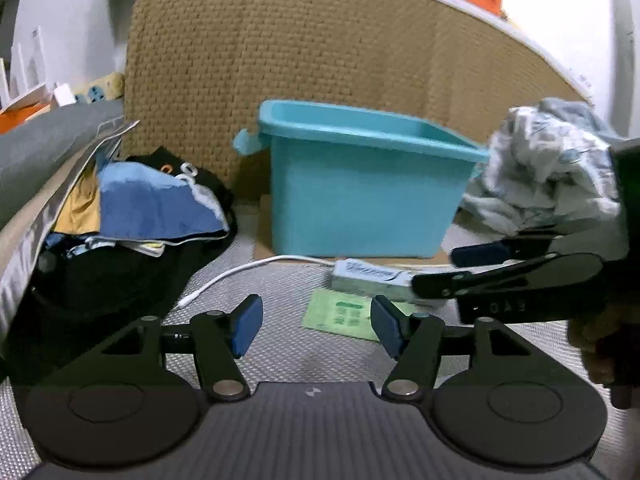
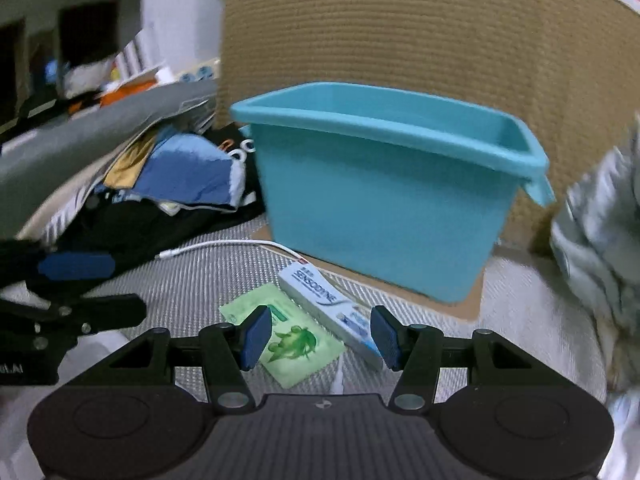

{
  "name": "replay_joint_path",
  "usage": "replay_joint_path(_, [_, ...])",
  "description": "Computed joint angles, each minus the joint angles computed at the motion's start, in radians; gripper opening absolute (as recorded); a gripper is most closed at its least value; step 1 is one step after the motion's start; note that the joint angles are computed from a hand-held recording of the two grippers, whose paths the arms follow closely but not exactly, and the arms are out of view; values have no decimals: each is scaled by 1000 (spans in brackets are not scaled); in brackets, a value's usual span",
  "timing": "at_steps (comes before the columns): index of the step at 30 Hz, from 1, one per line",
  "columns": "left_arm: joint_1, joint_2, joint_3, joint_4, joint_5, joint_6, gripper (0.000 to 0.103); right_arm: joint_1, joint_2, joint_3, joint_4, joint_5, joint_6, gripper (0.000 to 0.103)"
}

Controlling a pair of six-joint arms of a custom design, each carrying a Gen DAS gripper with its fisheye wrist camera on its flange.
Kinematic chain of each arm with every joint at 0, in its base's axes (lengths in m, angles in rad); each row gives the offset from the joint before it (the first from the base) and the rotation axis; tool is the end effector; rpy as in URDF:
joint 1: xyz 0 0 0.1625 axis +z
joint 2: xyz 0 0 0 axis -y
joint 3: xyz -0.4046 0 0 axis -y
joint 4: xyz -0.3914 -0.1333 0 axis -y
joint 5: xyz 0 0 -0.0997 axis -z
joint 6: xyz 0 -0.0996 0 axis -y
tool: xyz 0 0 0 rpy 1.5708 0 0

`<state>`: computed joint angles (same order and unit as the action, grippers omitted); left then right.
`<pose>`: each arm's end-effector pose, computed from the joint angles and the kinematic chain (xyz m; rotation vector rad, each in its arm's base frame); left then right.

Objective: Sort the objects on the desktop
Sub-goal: 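Move the right gripper down to the Sensodyne toothpaste box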

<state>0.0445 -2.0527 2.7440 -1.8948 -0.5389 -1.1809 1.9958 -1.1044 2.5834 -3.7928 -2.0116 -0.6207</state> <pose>-0.1788 -0.2270 0.1880 0.6386 2.2405 -1.1905 0.2279 -0.2834 0.1352 1.0559 -2.2676 0.9117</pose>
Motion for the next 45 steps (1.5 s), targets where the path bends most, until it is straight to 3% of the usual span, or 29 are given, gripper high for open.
replay_joint_path(6, [34,11,-19,41,2,-68,64,-9,39,-17,-33,-18,7,59])
replay_joint_path(12, [47,45,-40,76,11,-63,64,2,72,-49,-37,-35,-32,59])
replay_joint_path(21, [66,15,-16,-23,-1,-12,64,-2,131,-101,-26,-47,-134,57])
replay_joint_path(32, [90,-2,-17,-21,0,-48,64,-29,111,-175,117,-44,-248,54])
replay_joint_path(45, [93,-5,-8,-66,-6,-35,64,-60,45,-218,363,-11,-313,51])
